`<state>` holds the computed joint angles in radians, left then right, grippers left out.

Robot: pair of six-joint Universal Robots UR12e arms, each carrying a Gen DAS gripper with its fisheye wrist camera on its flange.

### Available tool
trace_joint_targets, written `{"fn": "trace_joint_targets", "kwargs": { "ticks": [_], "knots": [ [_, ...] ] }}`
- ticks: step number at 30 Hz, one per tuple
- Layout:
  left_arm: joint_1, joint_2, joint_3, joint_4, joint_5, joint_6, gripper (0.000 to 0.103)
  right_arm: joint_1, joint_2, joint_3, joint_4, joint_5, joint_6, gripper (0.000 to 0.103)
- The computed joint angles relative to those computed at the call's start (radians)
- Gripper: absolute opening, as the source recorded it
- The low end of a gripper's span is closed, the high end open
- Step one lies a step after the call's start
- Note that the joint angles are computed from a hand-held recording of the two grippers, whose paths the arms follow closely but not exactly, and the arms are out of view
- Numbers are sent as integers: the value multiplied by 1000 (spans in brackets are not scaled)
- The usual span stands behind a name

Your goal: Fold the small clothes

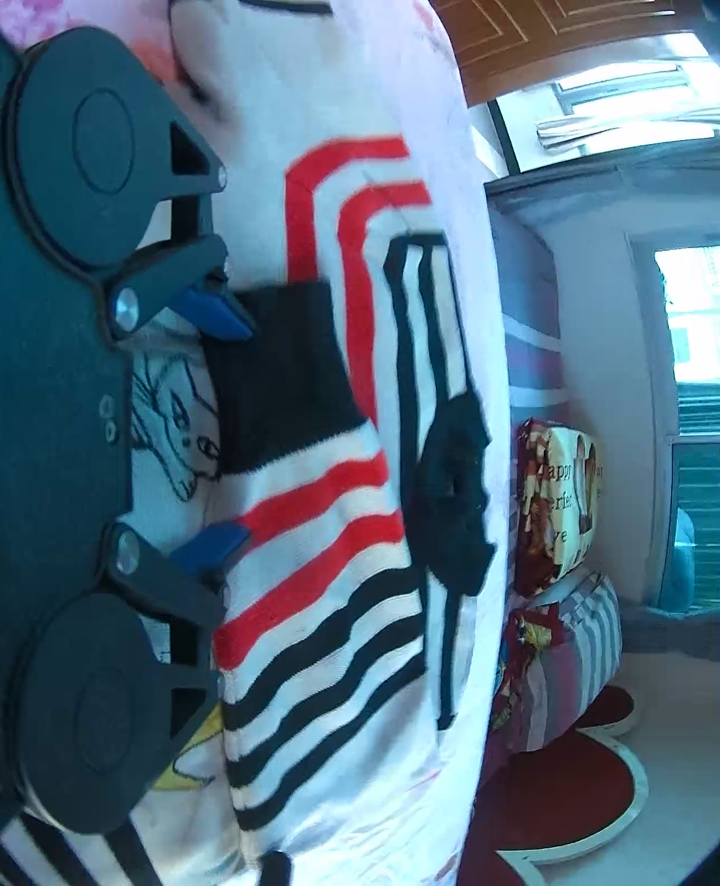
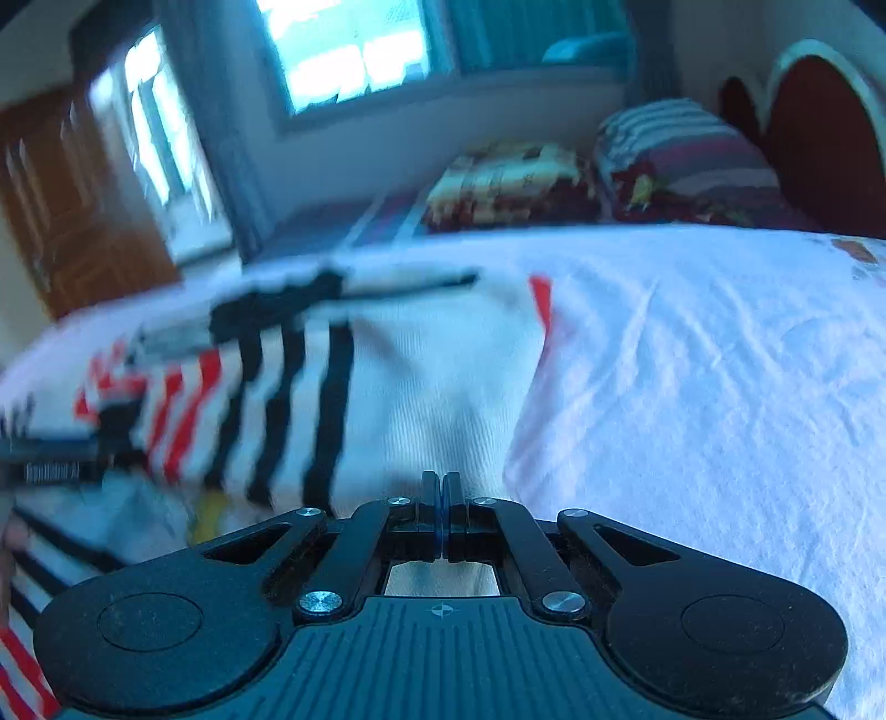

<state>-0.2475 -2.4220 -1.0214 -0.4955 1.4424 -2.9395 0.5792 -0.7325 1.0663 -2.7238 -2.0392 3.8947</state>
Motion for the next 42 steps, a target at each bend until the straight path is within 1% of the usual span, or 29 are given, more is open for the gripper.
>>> {"fn": "trace_joint_targets", "kwargs": {
  "ticks": [1,2,3,5,6,7,9,10,11,13,15,16,17,20,21,22,23,25,27,28,29,30,31,32,34,36,38,40,42],
  "knots": [
    [8,19,-36,45,-4,-6,73,3,-4,7,-12,-22,21,0],
    [19,34,-66,72,-12,-14,74,3,-13,22,-17,-33,60,0],
    [33,53,-98,91,-18,-26,75,3,-23,40,-19,-41,107,0],
    [63,86,-152,113,4,-53,74,3,-48,82,-17,-56,192,0],
    [82,103,-181,124,19,-74,71,5,-62,103,-14,-63,228,0],
    [103,119,-210,141,34,-104,64,8,-73,121,-17,-70,259,0],
    [138,136,-243,170,99,-158,55,16,-89,139,1,-90,313,0],
    [156,141,-257,190,134,-192,55,22,-94,142,12,-102,339,0],
    [175,145,-265,198,142,-236,55,29,-95,140,20,-111,361,0],
    [222,147,-270,204,112,-369,50,43,-88,120,46,-129,397,0],
    [260,137,-256,191,84,-492,49,55,-73,89,64,-135,438,0],
    [279,130,-246,178,58,-565,49,60,-63,67,76,-134,459,0],
    [296,123,-237,176,26,-618,49,65,-49,37,98,-135,473,0],
    [339,88,-193,185,-87,-737,54,81,-1,-65,160,-149,477,0],
    [348,75,-175,190,-121,-759,60,85,17,-103,177,-153,474,0],
    [354,61,-154,189,-144,-773,61,89,36,-141,190,-160,472,0],
    [357,50,-137,187,-150,-783,61,93,54,-178,205,-168,473,0],
    [364,25,-98,186,-178,-806,58,99,92,-256,246,-175,483,0],
    [368,11,-84,199,-184,-816,56,103,133,-341,316,-192,483,0],
    [368,7,-80,202,-180,-808,52,104,157,-392,361,-203,475,0],
    [363,4,-81,208,-168,-800,49,104,178,-437,403,-212,475,0],
    [363,6,-89,221,-166,-797,47,102,196,-476,442,-214,487,0],
    [363,1,-84,225,-164,-799,41,100,213,-512,476,-212,501,0],
    [365,-5,-79,224,-162,-795,38,98,225,-538,495,-213,509,0],
    [366,-11,-63,196,-150,-777,20,100,249,-586,514,-221,509,0],
    [369,-6,-60,163,-154,-734,6,103,264,-617,518,-222,491,0],
    [366,-1,-55,149,-154,-691,5,107,277,-645,529,-217,460,0],
    [355,3,-50,173,-147,-645,5,110,284,-657,533,-212,431,0],
    [346,8,-51,190,-159,-628,5,111,284,-654,535,-205,423,0]
  ]
}}
